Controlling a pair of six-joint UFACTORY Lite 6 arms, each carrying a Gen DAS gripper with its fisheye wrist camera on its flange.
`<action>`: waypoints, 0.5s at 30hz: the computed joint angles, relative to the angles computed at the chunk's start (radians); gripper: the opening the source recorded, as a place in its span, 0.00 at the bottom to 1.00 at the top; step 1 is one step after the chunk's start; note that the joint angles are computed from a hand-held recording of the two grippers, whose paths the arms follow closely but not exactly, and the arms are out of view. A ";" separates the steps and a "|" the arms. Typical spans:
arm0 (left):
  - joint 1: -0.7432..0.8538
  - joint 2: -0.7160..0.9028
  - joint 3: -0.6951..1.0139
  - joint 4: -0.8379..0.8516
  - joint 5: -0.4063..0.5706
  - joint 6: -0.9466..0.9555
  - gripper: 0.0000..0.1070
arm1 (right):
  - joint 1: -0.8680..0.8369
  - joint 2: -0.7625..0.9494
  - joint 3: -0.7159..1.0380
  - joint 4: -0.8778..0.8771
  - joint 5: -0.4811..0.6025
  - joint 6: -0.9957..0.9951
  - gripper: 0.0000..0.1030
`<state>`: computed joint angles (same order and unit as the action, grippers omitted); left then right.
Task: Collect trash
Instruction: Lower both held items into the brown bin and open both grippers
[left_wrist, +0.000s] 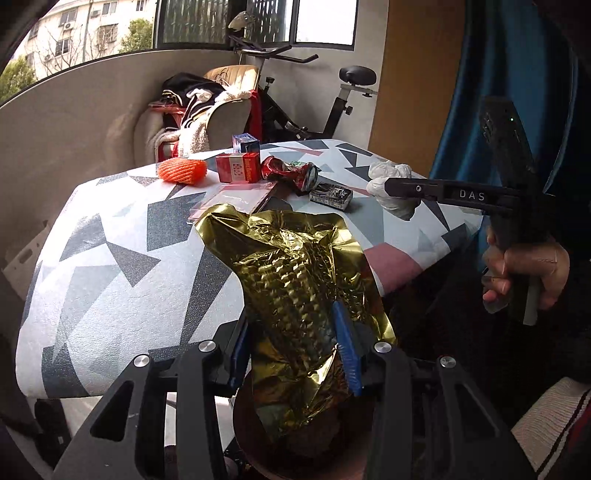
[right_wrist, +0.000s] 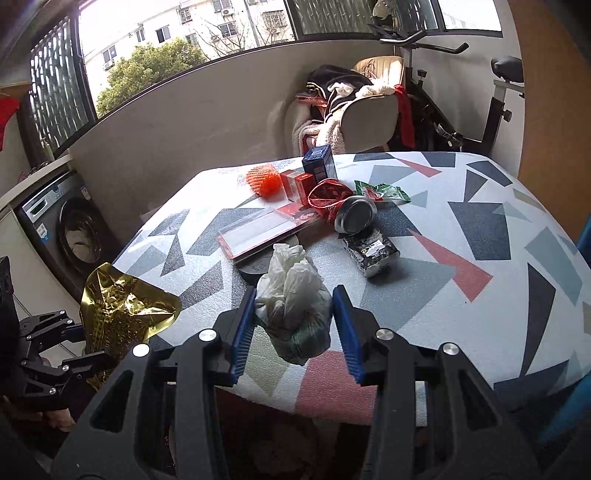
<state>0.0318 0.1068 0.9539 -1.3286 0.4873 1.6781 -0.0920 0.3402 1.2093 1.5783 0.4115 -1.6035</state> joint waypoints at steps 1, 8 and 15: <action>-0.004 -0.007 -0.018 0.000 0.002 0.000 0.38 | -0.004 -0.024 -0.024 0.019 -0.004 -0.031 0.42; -0.016 -0.033 -0.077 -0.022 0.003 0.020 0.39 | -0.040 -0.102 -0.096 0.014 0.011 -0.037 0.42; 0.006 -0.005 -0.063 0.040 0.070 -0.052 0.65 | -0.043 -0.144 -0.152 0.028 0.038 -0.066 0.42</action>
<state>0.0375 0.1014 0.8906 -1.2881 0.5573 1.6259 -0.1350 0.1962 1.0572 1.6063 0.4496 -1.6693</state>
